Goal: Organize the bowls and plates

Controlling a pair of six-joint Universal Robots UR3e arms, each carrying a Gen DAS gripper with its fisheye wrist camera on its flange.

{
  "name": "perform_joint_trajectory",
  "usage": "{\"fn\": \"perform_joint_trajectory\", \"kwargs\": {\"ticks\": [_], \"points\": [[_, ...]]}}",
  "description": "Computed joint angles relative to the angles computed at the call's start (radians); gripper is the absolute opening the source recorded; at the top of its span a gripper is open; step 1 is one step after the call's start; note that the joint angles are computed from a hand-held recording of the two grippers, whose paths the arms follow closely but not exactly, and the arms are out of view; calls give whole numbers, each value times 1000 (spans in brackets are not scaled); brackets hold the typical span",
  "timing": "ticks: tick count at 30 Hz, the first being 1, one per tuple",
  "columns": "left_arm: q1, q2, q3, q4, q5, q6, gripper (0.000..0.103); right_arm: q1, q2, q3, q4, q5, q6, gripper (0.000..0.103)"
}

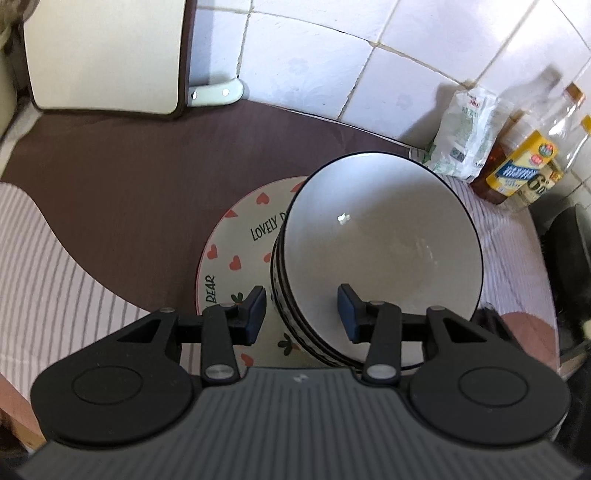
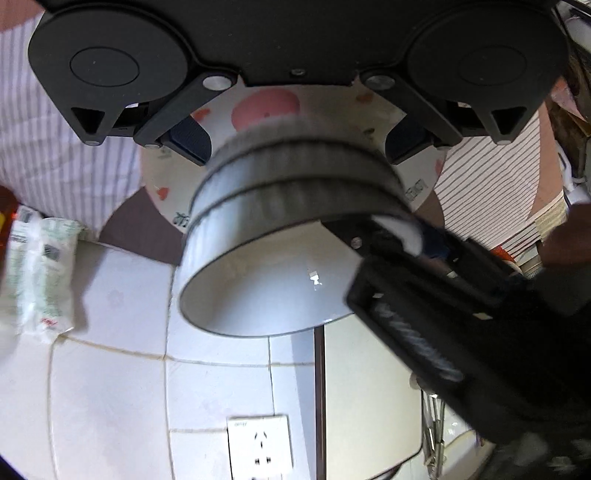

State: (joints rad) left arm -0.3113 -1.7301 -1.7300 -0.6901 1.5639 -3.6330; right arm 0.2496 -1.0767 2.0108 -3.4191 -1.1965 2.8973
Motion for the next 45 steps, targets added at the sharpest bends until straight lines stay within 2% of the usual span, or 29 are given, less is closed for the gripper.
{"fn": "perform_joint_trajectory", "kwargs": {"ticks": [3,8,13,16,21,26,29,31,34,38,41,43,45], "points": [[-33,-4,46,-52,51,4,43,-1,-84,91,-2,-22,-7,103],[-73,62,56,-123,124,-32,54,-29,-258,236,6,-40,60,103],[-93,175,-13,-108,146,-48,59,-85,-402,364,6,-18,76,103],[-124,207,15,-182,166,-42,62,-80,-499,421,29,-45,69,103],[-172,333,13,-268,176,-66,69,-43,-690,415,252,-135,118,103],[-271,408,64,-381,248,-85,72,-21,-865,391,445,-223,214,103],[-324,443,88,-424,295,-128,74,-11,-940,318,642,-253,269,103],[-361,461,105,-449,331,-153,77,34,-962,254,754,-329,324,103],[-430,475,126,-490,408,-188,85,87,-1000,232,796,-422,394,103],[-515,467,165,-558,507,-236,93,91,-1078,179,934,-448,462,103],[-557,447,208,-648,560,-278,93,61,-1115,120,1069,-447,500,103],[-569,443,225,-694,574,-303,93,43,-1147,118,1091,-456,522,103],[-585,444,236,-736,587,-327,93,83,-1146,100,1097,-520,530,103]]}}
